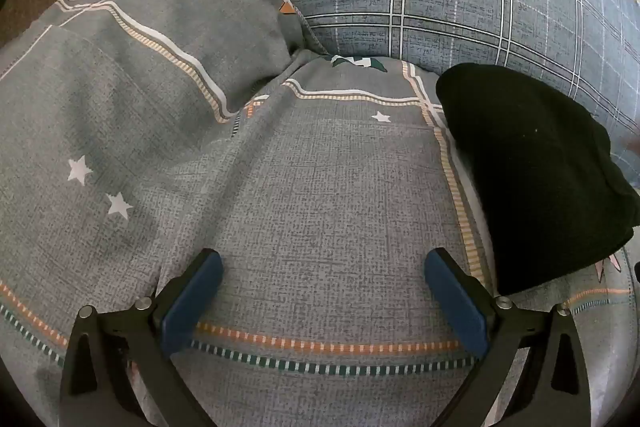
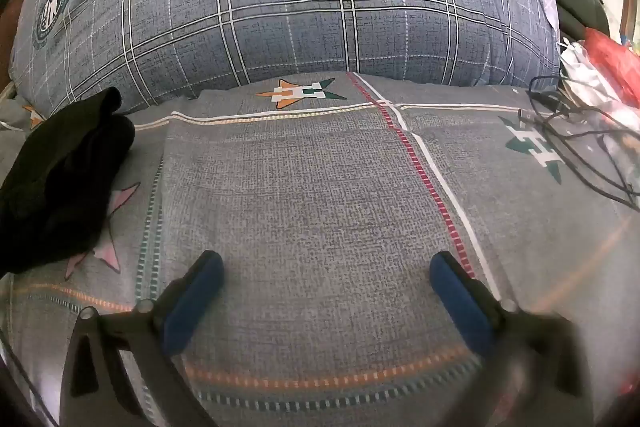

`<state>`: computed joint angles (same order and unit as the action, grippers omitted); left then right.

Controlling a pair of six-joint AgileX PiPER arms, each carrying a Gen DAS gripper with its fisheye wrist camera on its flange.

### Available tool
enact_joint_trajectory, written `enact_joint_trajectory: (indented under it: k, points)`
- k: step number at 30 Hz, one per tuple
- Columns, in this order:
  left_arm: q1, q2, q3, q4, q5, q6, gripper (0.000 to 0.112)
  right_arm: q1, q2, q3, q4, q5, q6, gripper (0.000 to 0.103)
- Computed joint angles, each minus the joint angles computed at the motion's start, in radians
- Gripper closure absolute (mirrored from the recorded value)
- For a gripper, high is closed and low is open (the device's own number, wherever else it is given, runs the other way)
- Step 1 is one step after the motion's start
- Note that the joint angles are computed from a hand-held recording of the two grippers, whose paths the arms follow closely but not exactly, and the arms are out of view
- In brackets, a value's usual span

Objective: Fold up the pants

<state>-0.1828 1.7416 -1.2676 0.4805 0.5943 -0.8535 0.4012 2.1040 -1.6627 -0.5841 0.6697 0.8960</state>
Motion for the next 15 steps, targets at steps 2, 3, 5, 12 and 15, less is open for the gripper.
enact_joint_trajectory:
  k: [2, 3, 5, 12, 15]
  points:
    - [0.001, 0.000, 0.001, -0.001, -0.003, 0.000, 0.010, 0.001, 0.000, 0.001, -0.002, -0.001, 0.002, 0.001]
    - [0.001, -0.001, 0.001, -0.002, -0.003, 0.000, 0.010, 0.001, -0.001, 0.001, -0.002, 0.000, 0.003, 0.001]
    - [0.002, -0.002, 0.003, -0.003, -0.005, 0.001, 0.010, 0.001, -0.001, 0.001, 0.000, 0.001, 0.001, 0.001]
    - [0.000, 0.001, 0.000, 0.000, -0.003, -0.001, 0.010, 0.002, -0.001, -0.001, 0.001, 0.003, 0.001, 0.001]
    - [0.000, 0.000, 0.001, 0.002, -0.002, -0.002, 0.010, 0.003, -0.001, -0.001, 0.001, 0.003, 0.001, 0.001]
